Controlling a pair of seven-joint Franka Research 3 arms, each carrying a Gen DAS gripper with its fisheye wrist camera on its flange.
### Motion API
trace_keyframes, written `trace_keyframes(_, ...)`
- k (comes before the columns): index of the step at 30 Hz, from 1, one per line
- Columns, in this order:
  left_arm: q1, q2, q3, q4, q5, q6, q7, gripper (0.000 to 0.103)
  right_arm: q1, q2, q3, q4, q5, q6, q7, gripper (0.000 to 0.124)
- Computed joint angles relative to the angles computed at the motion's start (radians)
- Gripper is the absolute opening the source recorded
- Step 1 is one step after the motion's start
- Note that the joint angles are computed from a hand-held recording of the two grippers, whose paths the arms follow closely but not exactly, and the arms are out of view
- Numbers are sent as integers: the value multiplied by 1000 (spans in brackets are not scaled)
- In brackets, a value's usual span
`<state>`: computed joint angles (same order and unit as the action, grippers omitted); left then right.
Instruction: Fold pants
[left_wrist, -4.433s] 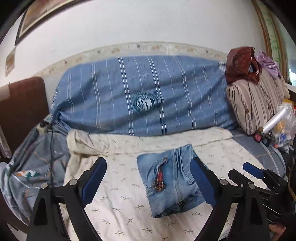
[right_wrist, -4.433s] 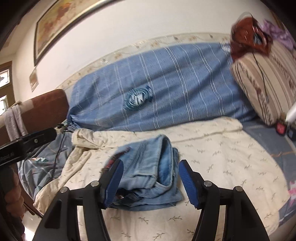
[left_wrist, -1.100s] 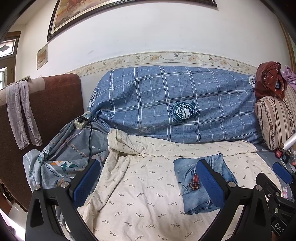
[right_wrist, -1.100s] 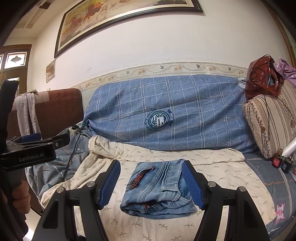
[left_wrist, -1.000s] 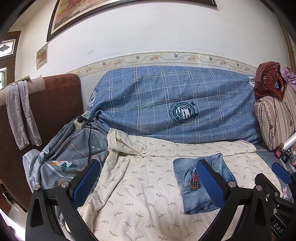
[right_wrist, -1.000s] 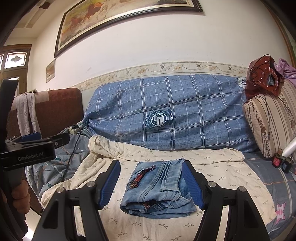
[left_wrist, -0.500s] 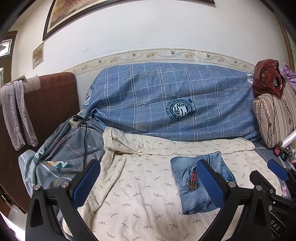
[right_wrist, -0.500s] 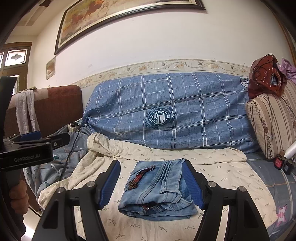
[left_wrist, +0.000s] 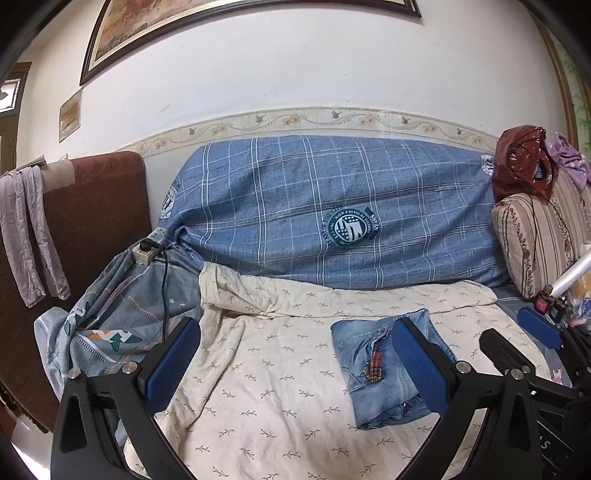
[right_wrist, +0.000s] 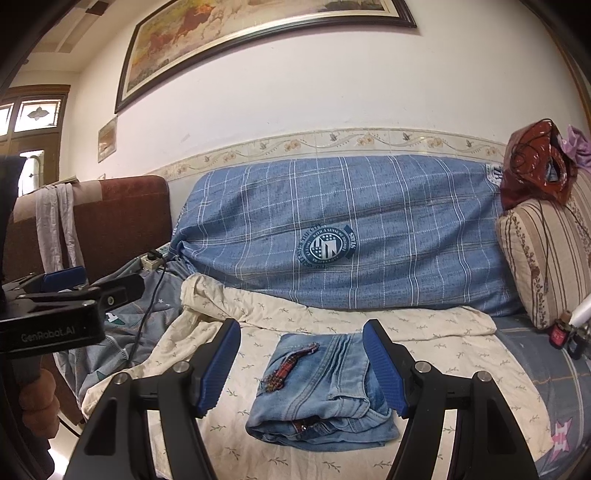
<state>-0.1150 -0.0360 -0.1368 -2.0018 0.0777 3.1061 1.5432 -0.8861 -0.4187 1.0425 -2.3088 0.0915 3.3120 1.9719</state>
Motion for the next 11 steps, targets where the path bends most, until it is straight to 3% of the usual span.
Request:
trace_keyframes(3, -8, -2, 2, 0, -26, 7, 24, 103, 0, 16, 0, 9, 1, 8, -3, 72)
trace_keyframes(7, -40, 9, 8, 13, -187, 0, 167, 103, -15, 49, 14, 25, 9, 18, -11, 72)
trace_keyframes(11, -21, 56, -11, 57, -103, -44, 101, 103, -101, 70, 85, 46, 8, 23, -26, 72)
